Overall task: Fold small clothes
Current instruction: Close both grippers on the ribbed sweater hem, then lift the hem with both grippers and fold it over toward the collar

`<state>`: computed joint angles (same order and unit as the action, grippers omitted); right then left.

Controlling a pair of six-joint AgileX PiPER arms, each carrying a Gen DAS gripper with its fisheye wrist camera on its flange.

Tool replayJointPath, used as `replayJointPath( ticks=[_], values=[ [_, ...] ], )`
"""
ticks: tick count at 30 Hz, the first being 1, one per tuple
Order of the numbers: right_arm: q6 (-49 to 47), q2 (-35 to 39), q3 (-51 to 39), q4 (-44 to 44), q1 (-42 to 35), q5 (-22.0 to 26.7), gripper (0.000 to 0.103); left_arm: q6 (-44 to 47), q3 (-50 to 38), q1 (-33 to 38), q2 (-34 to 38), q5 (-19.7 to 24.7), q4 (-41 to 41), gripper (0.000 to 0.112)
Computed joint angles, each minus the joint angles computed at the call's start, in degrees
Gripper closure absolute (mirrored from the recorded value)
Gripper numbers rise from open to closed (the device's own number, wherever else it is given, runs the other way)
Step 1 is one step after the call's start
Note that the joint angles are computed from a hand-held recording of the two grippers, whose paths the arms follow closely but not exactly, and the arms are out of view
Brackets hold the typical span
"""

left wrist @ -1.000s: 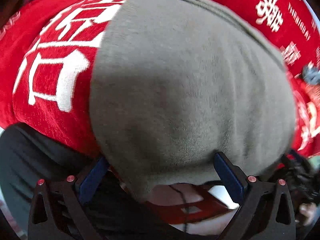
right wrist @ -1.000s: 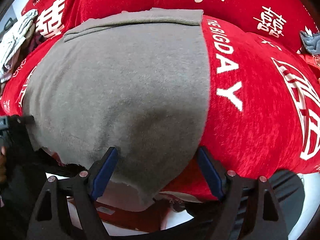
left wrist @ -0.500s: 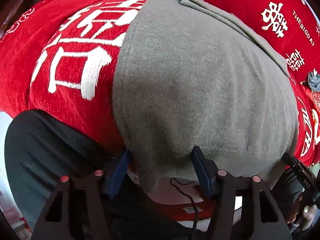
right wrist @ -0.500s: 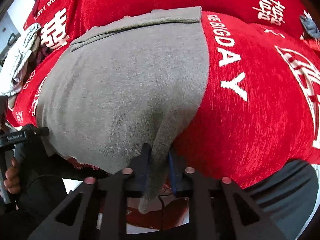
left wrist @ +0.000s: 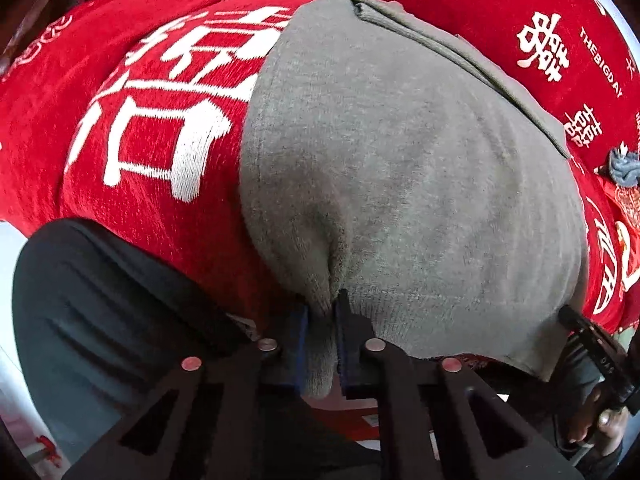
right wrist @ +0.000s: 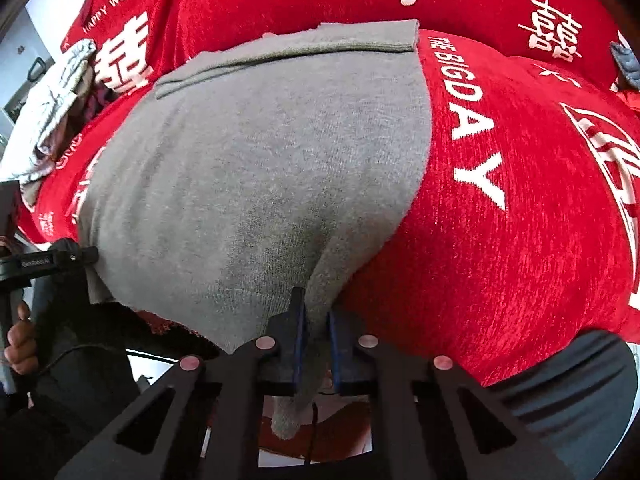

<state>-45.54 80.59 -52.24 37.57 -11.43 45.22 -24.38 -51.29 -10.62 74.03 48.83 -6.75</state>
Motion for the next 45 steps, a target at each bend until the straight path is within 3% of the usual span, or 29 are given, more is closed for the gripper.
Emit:
replayJointPath(
  ticks=[7,11,16,19,23,24,25,27,28,30,35,41,45],
  values=[
    [-10.5,-1.2,-4.1,13.4,-8.3,8.3,0.093,-1.9,-8.9,-2.6,-1.0,1.7,4.3,0.101],
    [-9.5,2.1,-10.0,18.3,-5.9,4.1,0.093,-1.4,-18.2,-1.6,4.4,-0.3,6.3,0.101],
    [0.9,11.4,-20.0,14.8,-1.5,0.5,0.093,1.3,-29.9,0.5,16.5,0.8,5.4,0.101],
    [4.8,14.7,-21.9,10.9,0.5,-1.3,0.093,4.0,-31.2,2.6,20.4,2.1,2.4,0.1],
    [6.2,16.8,-22.3,11.3,-0.2,0.6,0.088,13.3,-26.1,6.8,17.3,-0.8,-7.6,0.099],
    [5.2,17.0,-22.1,12.8,-1.0,1.6,0.085,17.2,-24.3,8.9,15.9,-0.5,-12.3,0.085],
    [4.0,16.7,-21.4,14.1,-1.6,2.3,0.083,20.4,-22.6,10.6,14.5,-0.4,-16.0,0.049],
    [2.3,15.2,-19.5,15.7,-2.5,2.4,0.074,23.3,-17.5,13.4,10.3,-3.0,-20.9,0.009],
    [1.5,14.5,-18.6,16.4,-2.8,2.3,0.067,22.6,-14.2,14.3,7.2,-5.4,-21.5,0.009],
    [0.1,13.3,-16.9,17.8,-3.2,2.3,0.058,26.0,-11.8,16.5,5.4,-4.7,-24.9,0.009],
    [-0.4,12.3,-15.8,18.2,-3.4,3.5,0.058,30.4,-8.5,19.7,5.9,-0.4,-30.4,0.009],
    [1.6,14.0,-18.4,18.6,-3.6,6.5,0.058,31.9,-12.2,18.0,8.9,1.2,-36.0,0.009],
    [3.1,15.3,-20.2,18.7,-3.8,8.1,0.058,28.9,-17.0,16.5,11.3,2.8,-34.2,0.009]
  ],
)
